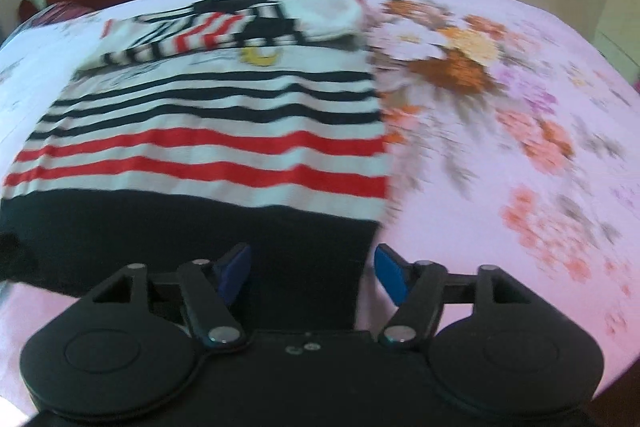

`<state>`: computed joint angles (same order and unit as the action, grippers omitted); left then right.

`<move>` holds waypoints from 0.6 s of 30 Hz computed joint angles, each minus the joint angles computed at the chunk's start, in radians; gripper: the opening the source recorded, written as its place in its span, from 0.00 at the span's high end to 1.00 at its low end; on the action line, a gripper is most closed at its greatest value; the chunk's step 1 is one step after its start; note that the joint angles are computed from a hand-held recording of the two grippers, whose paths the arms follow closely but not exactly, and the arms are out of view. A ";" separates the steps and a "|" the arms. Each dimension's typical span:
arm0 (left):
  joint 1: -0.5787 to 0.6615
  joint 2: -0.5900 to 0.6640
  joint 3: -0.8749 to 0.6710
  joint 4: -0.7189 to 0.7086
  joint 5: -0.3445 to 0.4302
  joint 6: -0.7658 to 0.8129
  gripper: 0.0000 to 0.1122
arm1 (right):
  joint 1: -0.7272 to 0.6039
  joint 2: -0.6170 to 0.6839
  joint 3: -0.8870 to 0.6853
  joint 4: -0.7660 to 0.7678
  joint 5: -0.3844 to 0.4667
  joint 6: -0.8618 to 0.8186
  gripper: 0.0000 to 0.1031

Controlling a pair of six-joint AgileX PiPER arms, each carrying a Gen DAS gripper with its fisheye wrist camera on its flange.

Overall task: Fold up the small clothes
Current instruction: 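Close both grippers on the black hem and lift it off the bed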

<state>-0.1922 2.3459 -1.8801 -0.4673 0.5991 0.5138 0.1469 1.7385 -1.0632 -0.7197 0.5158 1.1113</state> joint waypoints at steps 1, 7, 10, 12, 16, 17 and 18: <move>0.001 0.000 0.001 -0.005 0.001 0.008 0.39 | -0.013 -0.005 0.012 0.005 -0.004 0.003 0.32; 0.007 0.033 -0.075 -0.035 0.088 -0.049 0.59 | -0.078 0.004 0.035 0.128 -0.051 -0.079 0.32; 0.010 0.066 -0.151 -0.028 0.164 -0.088 0.71 | -0.082 0.002 0.033 0.210 -0.057 -0.148 0.36; 0.018 0.101 -0.225 -0.033 0.237 -0.119 0.84 | -0.083 0.002 0.026 0.259 -0.050 -0.193 0.41; 0.021 0.148 -0.322 -0.039 0.324 -0.122 0.92 | -0.094 0.006 -0.005 0.384 -0.021 -0.336 0.65; 0.021 0.159 -0.347 -0.046 0.342 -0.123 0.92 | -0.105 0.008 -0.018 0.441 -0.016 -0.401 0.75; 0.024 0.164 -0.367 -0.062 0.355 -0.121 0.92 | -0.121 0.010 -0.031 0.517 -0.013 -0.476 0.81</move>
